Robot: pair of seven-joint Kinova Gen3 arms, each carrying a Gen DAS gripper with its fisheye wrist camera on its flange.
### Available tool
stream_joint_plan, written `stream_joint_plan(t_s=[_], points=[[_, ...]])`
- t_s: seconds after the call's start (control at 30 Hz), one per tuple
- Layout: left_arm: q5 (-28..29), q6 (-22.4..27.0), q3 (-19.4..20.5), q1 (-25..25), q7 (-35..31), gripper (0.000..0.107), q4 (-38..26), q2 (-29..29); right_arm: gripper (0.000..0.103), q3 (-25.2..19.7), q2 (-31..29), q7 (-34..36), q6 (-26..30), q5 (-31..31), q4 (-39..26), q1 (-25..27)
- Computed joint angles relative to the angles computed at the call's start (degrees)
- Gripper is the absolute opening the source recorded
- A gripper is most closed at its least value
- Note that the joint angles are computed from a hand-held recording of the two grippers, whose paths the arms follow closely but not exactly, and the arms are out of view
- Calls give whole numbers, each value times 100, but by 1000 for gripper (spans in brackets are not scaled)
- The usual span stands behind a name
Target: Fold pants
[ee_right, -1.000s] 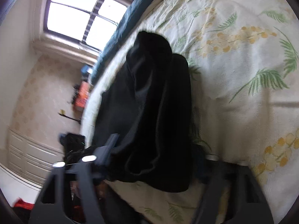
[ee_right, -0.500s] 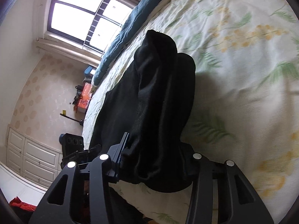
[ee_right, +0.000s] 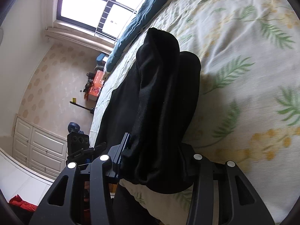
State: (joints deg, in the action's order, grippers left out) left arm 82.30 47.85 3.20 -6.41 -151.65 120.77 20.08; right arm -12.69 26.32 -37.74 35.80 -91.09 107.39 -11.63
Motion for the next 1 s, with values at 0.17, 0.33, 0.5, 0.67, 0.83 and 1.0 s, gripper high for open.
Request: stream_joint_plan(t_s=[0.17,0.33,0.5,0.67,0.83,1.0], points=[[44,52,-37,-72,-109,26,72,-2,45,19,-6,167,49,-180,107,-45],[92,53,-47,-56,-162,26,77,7,45,67,-35,67,57,-137,101,-63],[76,64,-77,-79,-219,26,95,0,45,44,-28,-51,-9,-102,27,-129],[11,127,-125,-180,-256,26,132,-27,45,-16,33,-97,-37,-78,-75,-185],[-36,161,-169,-269,-301,26,195,-79,45,-52,99,0,14,-163,-100,-183],[-48,248,-190,-362,-360,26,216,-48,45,-72,143,114,0,-283,-119,-224]])
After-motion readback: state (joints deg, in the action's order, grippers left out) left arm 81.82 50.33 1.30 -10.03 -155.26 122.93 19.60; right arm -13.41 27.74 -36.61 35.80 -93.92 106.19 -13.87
